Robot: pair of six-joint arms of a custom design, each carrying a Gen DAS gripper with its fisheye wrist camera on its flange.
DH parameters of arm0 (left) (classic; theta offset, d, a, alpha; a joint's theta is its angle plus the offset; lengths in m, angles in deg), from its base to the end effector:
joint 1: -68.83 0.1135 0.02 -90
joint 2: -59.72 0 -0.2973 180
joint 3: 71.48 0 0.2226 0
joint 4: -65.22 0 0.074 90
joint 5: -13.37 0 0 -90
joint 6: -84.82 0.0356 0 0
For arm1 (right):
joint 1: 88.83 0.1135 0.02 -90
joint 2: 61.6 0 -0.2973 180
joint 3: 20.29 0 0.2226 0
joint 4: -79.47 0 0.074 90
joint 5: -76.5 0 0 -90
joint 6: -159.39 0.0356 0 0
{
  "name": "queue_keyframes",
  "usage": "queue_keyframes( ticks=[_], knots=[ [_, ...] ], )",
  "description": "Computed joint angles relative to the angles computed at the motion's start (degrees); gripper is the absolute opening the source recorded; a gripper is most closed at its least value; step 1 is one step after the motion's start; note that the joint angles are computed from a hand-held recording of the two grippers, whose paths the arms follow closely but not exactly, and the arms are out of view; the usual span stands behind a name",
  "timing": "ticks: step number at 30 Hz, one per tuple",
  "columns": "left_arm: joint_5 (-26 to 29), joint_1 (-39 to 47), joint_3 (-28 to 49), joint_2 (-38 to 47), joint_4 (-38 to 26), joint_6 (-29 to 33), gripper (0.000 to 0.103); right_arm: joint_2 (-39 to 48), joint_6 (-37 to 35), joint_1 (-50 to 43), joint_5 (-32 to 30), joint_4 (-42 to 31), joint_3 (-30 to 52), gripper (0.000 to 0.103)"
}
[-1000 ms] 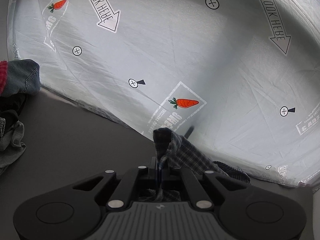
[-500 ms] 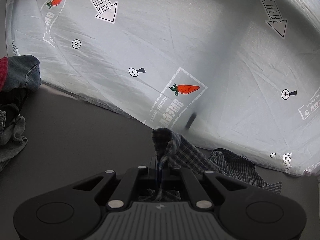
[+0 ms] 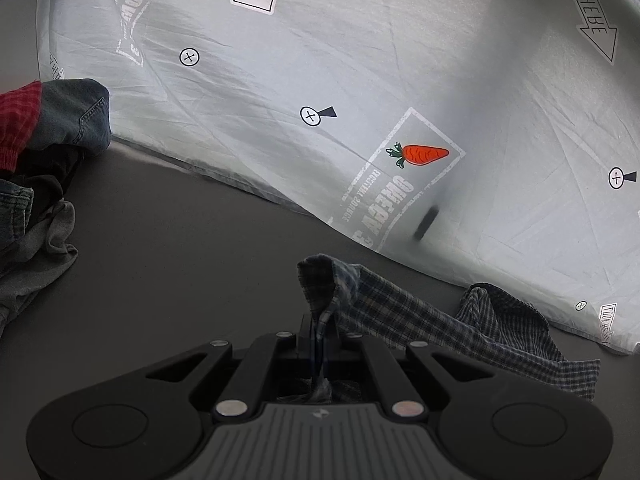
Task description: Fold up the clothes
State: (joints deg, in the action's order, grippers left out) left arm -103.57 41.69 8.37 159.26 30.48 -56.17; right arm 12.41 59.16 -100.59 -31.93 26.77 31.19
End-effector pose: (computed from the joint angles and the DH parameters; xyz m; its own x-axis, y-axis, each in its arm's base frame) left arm 0.3102 -0.1409 0.2457 -0.5894 -0.4763 -0.6525 -0.4541 0.8634 -0.2200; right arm 0.1699 -0.0239 0.2098 -0.9519 0.0261 -0.3052 -0.0555 0.9652 0.2556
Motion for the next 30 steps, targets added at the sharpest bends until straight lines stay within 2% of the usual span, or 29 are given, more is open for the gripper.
queue_keyframes(
  ticks=[2,7,10,14,15,16,18,19,21,23,26,28,30],
  knots=[
    [2.3,0.6,-1.0,0.2,0.9,-0.5,0.004,1.9,-1.0,-1.5,-0.9,0.1,2.2,0.026],
    [9.5,-1.1,-0.4,-1.4,4.7,-7.2,0.004,5.5,0.2,-2.6,0.5,3.1,8.2,0.028],
    [10.2,-6.1,9.7,3.3,3.1,-2.7,0.004,9.2,1.0,-3.0,0.3,5.0,12.8,0.028],
    [11.5,-13.1,23.6,12.7,4.0,1.4,0.005,14.3,0.4,-3.5,-0.1,7.7,17.8,0.028],
    [12.0,-14.6,27.2,15.8,4.5,1.8,0.007,15.3,0.3,-3.8,-0.5,7.9,19.0,0.028],
    [12.9,-15.8,30.8,19.4,4.8,2.6,0.013,15.8,0.2,-4.6,-1.2,7.9,19.8,0.029],
    [15.6,-17.3,39.8,27.5,1.2,2.9,0.031,16.3,0.7,-6.6,-3.0,7.7,20.1,0.03],
    [17.0,-17.9,45.4,31.9,-1.5,3.1,0.045,16.5,0.9,-7.6,-3.9,7.5,20.3,0.031],
    [21.3,-18.2,52.6,37.5,-6.6,3.7,0.047,17.2,0.8,-9.4,-4.8,7.3,20.0,0.031],
    [23.4,-18.6,50.5,37.8,-6.1,3.0,0.05,17.9,0.3,-11.0,-5.5,7.2,19.4,0.032],
    [22.7,-18.6,35.5,30.7,3.5,1.0,0.062,19.9,0.3,-12.2,-7.2,7.2,19.1,0.034],
    [19.5,-18.5,24.7,24.8,9.5,-1.1,0.063,21.3,1.2,-12.1,-9.2,7.5,19.5,0.035],
    [14.5,-18.0,16.7,19.2,11.5,-3.3,0.063,22.3,2.9,-10.9,-12.5,9.2,20.1,0.035]
  ],
)
